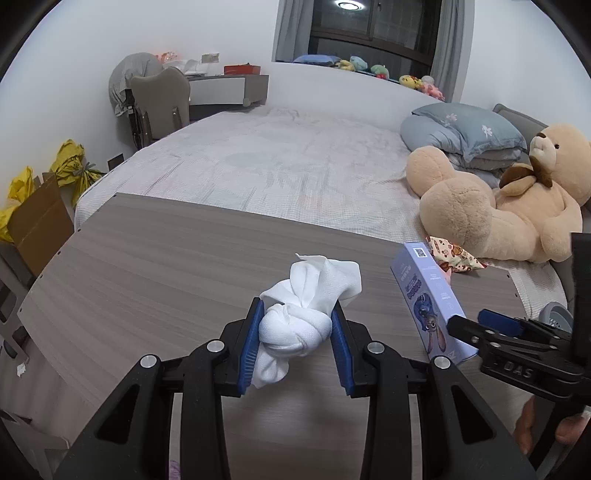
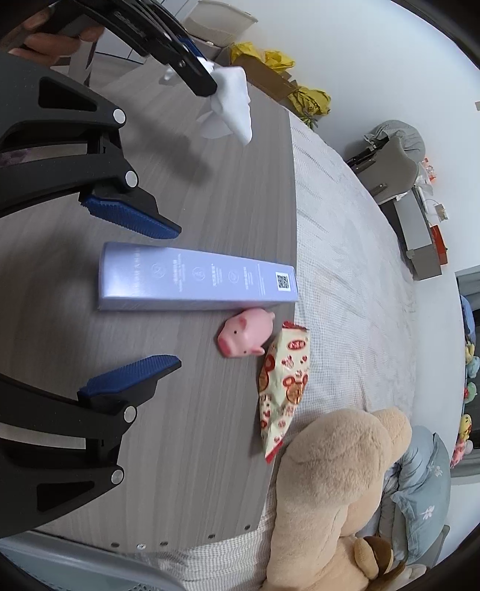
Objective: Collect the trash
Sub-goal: 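Close the right gripper on the lavender box while the left gripper holds the tissue, then carry the tissue and lavender box over the grey basket with both grippers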
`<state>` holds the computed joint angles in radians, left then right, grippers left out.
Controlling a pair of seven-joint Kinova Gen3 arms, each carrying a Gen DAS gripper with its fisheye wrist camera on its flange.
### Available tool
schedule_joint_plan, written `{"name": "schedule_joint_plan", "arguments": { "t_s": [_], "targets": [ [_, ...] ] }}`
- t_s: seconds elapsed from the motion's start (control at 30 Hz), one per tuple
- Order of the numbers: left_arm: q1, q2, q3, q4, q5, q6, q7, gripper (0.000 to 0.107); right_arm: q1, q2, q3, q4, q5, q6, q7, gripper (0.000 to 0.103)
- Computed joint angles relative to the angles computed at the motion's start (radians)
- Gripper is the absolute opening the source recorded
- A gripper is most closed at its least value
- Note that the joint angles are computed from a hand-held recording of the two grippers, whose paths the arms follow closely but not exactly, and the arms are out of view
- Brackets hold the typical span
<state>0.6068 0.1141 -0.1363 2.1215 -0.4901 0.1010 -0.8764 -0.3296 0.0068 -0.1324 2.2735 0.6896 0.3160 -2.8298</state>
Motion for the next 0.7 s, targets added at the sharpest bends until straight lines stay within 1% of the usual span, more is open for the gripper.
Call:
{"name": "schedule_joint_plan", "arguments": {
  "t_s": [0.03, 0.13, 0.3, 0.37, 0.43, 0.5, 0.57, 0.63, 0.7],
  "targets": [
    [-0.002, 0.002, 0.0, 0.001, 0.0, -0.001, 0.0, 0.035, -0.006, 0.025, -0.002, -0.015, 0.027, 0.008, -0.028, 0.063],
    [-0.07, 0.003, 0.054, 0.005, 0.049, -0.002, -0.056, 0.035, -0.038, 0.075, 0.02, -0.049, 0.057, 0.03, -0.055, 0.063],
    [-0.111, 0.009, 0.082, 0.009, 0.114, -0.006, -0.122, 0.035, -0.091, 0.131, 0.069, -0.088, 0.054, 0.051, -0.048, 0.061],
    [-0.132, 0.01, 0.1, 0.006, 0.146, -0.002, -0.153, 0.035, -0.107, 0.145, 0.083, -0.097, 0.048, 0.058, -0.037, 0.053],
    [-0.157, 0.012, 0.12, 0.005, 0.177, -0.003, -0.188, 0.035, -0.114, 0.161, 0.087, -0.114, 0.02, 0.068, -0.002, 0.041],
    [-0.159, 0.012, 0.121, 0.004, 0.197, -0.001, -0.207, 0.035, -0.126, 0.171, 0.094, -0.124, 0.003, 0.075, 0.021, 0.032],
    [-0.151, 0.012, 0.113, 0.003, 0.207, 0.0, -0.216, 0.035, -0.135, 0.171, 0.103, -0.126, -0.006, 0.07, 0.036, 0.031],
    [-0.152, 0.012, 0.113, 0.002, 0.219, 0.0, -0.227, 0.035, -0.162, 0.164, 0.121, -0.118, 0.02, 0.064, 0.004, 0.031],
    [-0.141, 0.009, 0.101, 0.004, 0.219, -0.001, -0.229, 0.035, -0.167, 0.152, 0.121, -0.111, 0.024, 0.06, -0.001, 0.031]
  ]
}}
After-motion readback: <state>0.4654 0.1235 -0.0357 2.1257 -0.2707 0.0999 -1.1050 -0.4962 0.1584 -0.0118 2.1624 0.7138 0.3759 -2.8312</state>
